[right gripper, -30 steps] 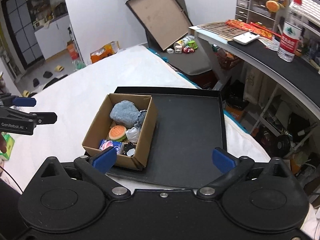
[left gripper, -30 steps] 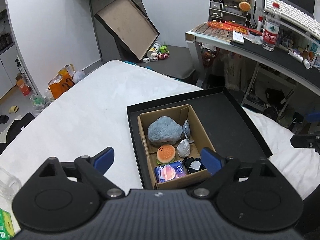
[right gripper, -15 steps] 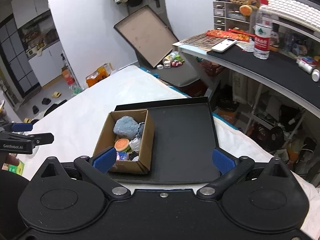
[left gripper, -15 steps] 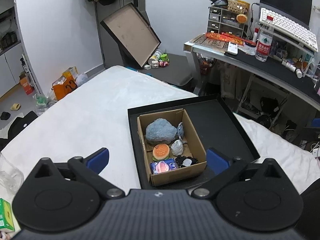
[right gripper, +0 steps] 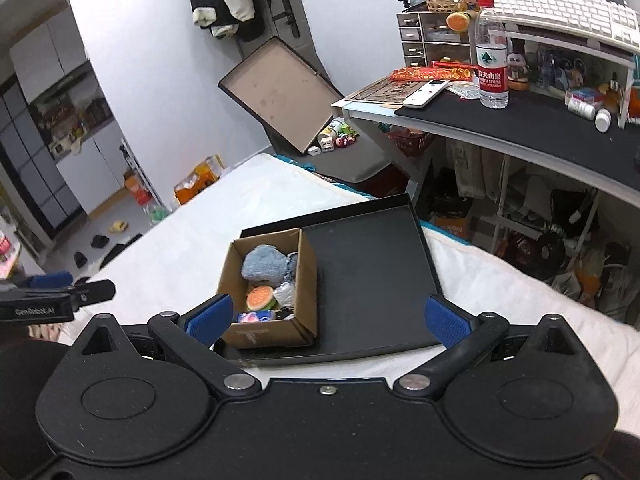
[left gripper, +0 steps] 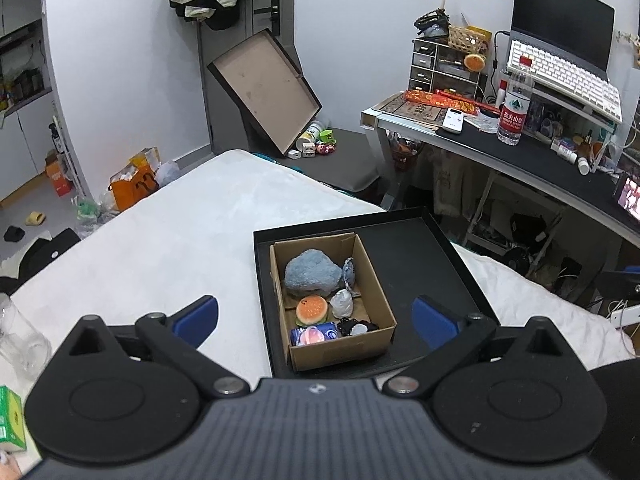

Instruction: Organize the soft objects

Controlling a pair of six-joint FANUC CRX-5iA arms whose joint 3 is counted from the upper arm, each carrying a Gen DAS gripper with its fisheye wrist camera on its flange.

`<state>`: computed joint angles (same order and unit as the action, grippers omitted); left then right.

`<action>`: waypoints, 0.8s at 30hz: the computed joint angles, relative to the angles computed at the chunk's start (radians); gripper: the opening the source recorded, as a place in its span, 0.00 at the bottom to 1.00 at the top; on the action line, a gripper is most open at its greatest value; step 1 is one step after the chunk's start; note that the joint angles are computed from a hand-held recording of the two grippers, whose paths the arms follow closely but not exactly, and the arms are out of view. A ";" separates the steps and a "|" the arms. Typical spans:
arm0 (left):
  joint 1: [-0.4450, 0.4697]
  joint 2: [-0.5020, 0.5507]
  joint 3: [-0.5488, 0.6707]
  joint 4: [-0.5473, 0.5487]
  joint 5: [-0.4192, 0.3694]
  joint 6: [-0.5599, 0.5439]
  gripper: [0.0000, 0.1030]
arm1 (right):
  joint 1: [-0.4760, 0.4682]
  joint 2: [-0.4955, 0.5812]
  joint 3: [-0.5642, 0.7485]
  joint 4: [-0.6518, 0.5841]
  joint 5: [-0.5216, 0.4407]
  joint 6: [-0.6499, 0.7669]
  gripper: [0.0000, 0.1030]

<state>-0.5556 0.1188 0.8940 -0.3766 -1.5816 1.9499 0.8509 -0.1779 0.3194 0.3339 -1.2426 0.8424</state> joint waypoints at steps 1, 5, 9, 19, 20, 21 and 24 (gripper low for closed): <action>-0.004 -0.005 -0.006 0.002 0.002 0.010 1.00 | 0.008 -0.007 -0.008 0.004 0.002 -0.008 1.00; -0.026 -0.016 -0.012 -0.003 -0.001 0.023 1.00 | 0.030 -0.032 -0.030 0.008 0.019 -0.030 1.00; -0.051 -0.016 0.002 -0.018 -0.015 0.047 1.00 | 0.037 -0.043 -0.036 0.014 0.011 -0.057 1.00; -0.091 0.015 0.044 -0.039 -0.060 0.073 1.00 | 0.062 -0.018 0.004 -0.006 -0.052 -0.053 1.00; -0.092 0.018 0.048 -0.040 -0.064 0.078 1.00 | 0.069 -0.015 0.004 0.011 -0.055 -0.060 1.00; -0.091 0.020 0.050 -0.039 -0.067 0.081 1.00 | 0.072 -0.015 0.006 0.015 -0.062 -0.060 1.00; -0.094 0.031 0.067 -0.043 -0.083 0.077 1.00 | 0.080 -0.008 0.012 0.029 -0.073 -0.062 1.00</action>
